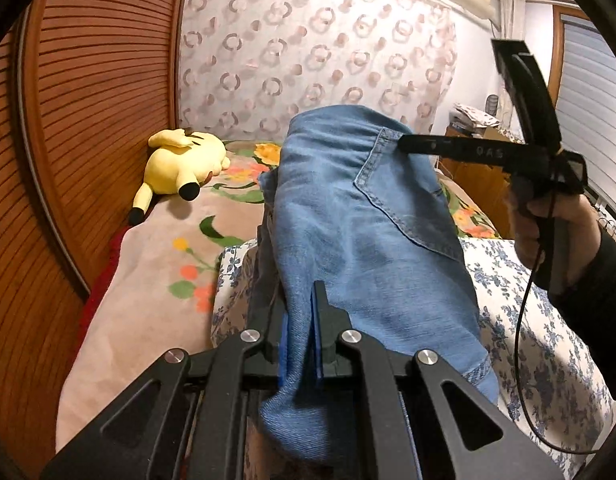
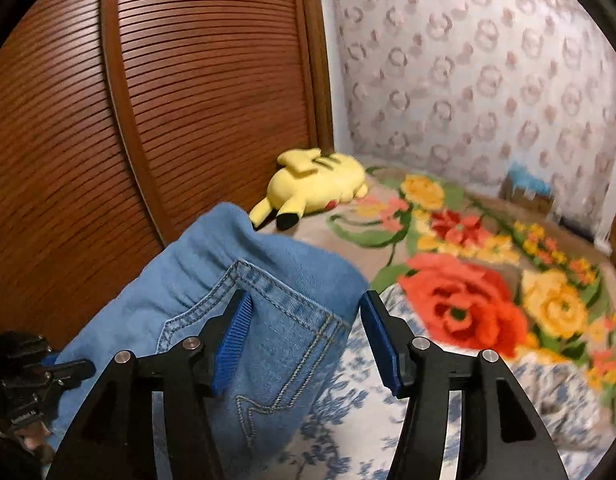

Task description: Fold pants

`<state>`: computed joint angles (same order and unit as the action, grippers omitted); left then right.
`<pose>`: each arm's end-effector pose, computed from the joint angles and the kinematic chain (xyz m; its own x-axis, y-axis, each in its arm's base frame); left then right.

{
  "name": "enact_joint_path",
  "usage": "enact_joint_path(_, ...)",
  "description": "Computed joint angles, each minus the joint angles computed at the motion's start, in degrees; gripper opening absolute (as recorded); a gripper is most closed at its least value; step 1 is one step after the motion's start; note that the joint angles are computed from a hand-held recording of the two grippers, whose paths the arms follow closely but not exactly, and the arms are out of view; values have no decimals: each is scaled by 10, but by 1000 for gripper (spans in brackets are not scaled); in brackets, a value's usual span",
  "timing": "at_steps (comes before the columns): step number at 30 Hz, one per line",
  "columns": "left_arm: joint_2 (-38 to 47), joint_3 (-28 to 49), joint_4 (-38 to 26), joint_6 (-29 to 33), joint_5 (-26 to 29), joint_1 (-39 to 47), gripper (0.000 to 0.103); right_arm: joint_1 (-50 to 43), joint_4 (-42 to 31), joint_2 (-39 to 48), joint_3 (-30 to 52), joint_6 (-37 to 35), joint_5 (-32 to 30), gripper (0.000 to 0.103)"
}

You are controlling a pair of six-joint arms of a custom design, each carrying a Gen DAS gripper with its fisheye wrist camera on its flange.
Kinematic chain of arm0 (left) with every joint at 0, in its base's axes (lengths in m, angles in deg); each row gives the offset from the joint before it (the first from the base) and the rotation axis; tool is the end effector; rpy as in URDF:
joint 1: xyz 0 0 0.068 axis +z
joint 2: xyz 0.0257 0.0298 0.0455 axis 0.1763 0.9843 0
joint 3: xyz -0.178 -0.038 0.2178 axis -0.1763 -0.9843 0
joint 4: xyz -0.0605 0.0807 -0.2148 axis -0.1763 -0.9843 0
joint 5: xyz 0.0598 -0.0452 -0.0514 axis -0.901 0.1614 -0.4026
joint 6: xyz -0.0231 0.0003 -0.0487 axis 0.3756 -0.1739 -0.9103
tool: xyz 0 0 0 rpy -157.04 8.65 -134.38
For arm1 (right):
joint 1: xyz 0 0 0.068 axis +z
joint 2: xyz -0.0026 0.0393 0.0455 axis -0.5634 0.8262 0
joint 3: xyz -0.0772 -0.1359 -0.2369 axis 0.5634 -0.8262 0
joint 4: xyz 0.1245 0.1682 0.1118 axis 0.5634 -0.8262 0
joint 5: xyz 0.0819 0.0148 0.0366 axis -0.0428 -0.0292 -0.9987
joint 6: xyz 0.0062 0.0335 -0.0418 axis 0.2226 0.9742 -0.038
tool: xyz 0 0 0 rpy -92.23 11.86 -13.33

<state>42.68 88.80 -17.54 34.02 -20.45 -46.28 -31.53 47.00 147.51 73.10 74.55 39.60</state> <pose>0.1363 -0.1896 0.1195 -0.5680 0.2209 -0.7928 0.5279 0.8368 -0.1451 0.2660 0.0149 0.1730 -0.4933 -0.1213 -0.8613 -0.1451 0.9878 -0.0561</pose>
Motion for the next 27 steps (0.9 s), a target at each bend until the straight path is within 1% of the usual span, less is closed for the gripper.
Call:
enact_joint_path(1,2,1,-1,0,-1,1,10,6,-4,3,3,-1,3,43)
enact_joint_path(2,4,1,-2,0,-3,2,10,15,-1,4,-1,2,10,40)
enact_joint_path(4,13,2,3,-1,-4,3,11,40,-3,11,-2,6,45,39)
enact_joint_path(7,24,3,12,-4,-2,6,11,39,1,48,18,17,49,38)
enact_joint_path(8,25,3,14,-6,0,8,11,39,-12,52,31,21,50,38)
enact_joint_path(9,25,4,15,-9,2,9,11,39,-9,57,32,25,52,38)
enact_joint_path(11,22,4,11,-13,4,10,11,40,-10,47,27,34,56,38)
enact_joint_path(13,12,9,-7,-15,-4,4,12,44,-28,19,20,42,61,38)
enact_joint_path(14,8,11,-16,-17,-10,1,12,48,-42,-3,13,46,66,38)
enact_joint_path(17,-14,13,-48,-28,-36,-14,12,63,-54,-70,-31,63,75,38)
enact_joint_path(19,-33,14,-72,-35,-70,-38,16,80,-66,-129,-72,73,91,38)
enact_joint_path(21,-54,8,-82,-38,-94,-63,24,95,-80,-193,-117,82,105,38)
enact_joint_path(22,-66,7,-93,-41,-103,-75,26,106,-98,-231,-136,90,115,38)
enact_joint_path(23,-78,7,-102,-42,-110,-82,32,116,-115,-262,-151,98,126,38)
enact_joint_path(24,-91,6,-113,-47,-122,-96,39,131,-145,-305,-165,108,141,39)
enact_joint_path(25,-107,5,-122,-51,-133,-111,43,148,-182,-354,-177,120,159,39)
enact_joint_path(26,-119,3,-128,-54,-142,-124,50,164,-224,-405,-185,129,175,39)
enact_joint_path(27,-130,6,-141,-59,-153,-139,55,187,-272,-457,-190,143,197,39)
